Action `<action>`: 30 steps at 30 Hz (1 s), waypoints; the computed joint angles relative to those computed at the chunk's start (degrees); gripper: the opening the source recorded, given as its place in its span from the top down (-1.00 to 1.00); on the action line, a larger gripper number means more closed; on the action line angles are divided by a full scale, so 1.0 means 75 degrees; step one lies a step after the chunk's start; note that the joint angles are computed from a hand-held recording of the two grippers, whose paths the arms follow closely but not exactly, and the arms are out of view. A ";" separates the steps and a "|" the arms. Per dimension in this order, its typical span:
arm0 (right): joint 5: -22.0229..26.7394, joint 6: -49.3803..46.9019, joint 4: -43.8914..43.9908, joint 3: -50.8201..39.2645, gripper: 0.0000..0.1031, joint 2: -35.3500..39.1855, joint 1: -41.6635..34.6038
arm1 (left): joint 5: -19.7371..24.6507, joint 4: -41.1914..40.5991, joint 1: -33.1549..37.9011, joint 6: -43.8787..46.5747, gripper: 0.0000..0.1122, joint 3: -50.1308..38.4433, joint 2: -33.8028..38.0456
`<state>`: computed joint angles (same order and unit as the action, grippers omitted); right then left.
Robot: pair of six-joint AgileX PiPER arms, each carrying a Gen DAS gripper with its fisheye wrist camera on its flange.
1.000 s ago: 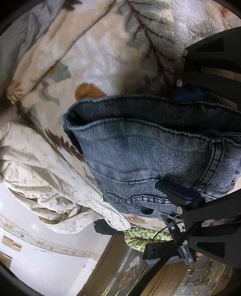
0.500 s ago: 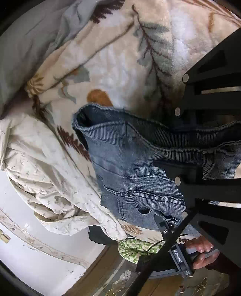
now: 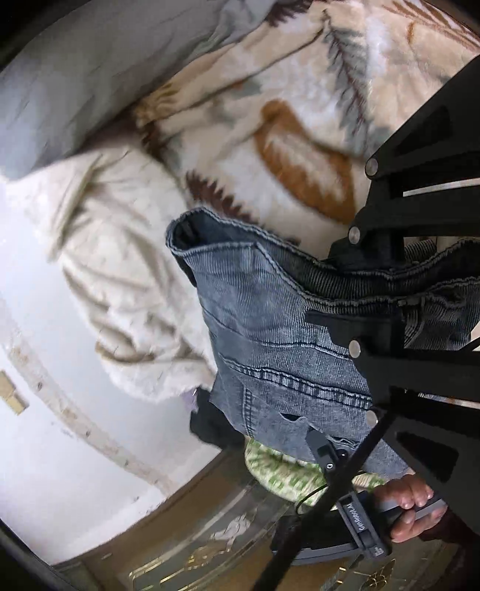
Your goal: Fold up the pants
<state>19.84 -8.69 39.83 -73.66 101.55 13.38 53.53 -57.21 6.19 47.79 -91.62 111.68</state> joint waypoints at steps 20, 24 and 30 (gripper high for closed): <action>0.0707 0.2709 -0.2780 -0.2640 0.84 0.2573 0.1175 | -0.0736 0.1785 0.0389 -0.0629 0.43 -0.0685 0.1651; 0.1167 0.3666 -0.3804 -0.3192 0.84 0.3092 0.1336 | -0.1084 0.2098 0.0280 -0.0566 0.39 -0.0450 0.1597; 0.1259 0.3762 -0.3810 -0.3243 0.83 0.3370 0.1298 | -0.1372 0.1872 0.0321 -0.0165 0.18 -0.0302 0.1702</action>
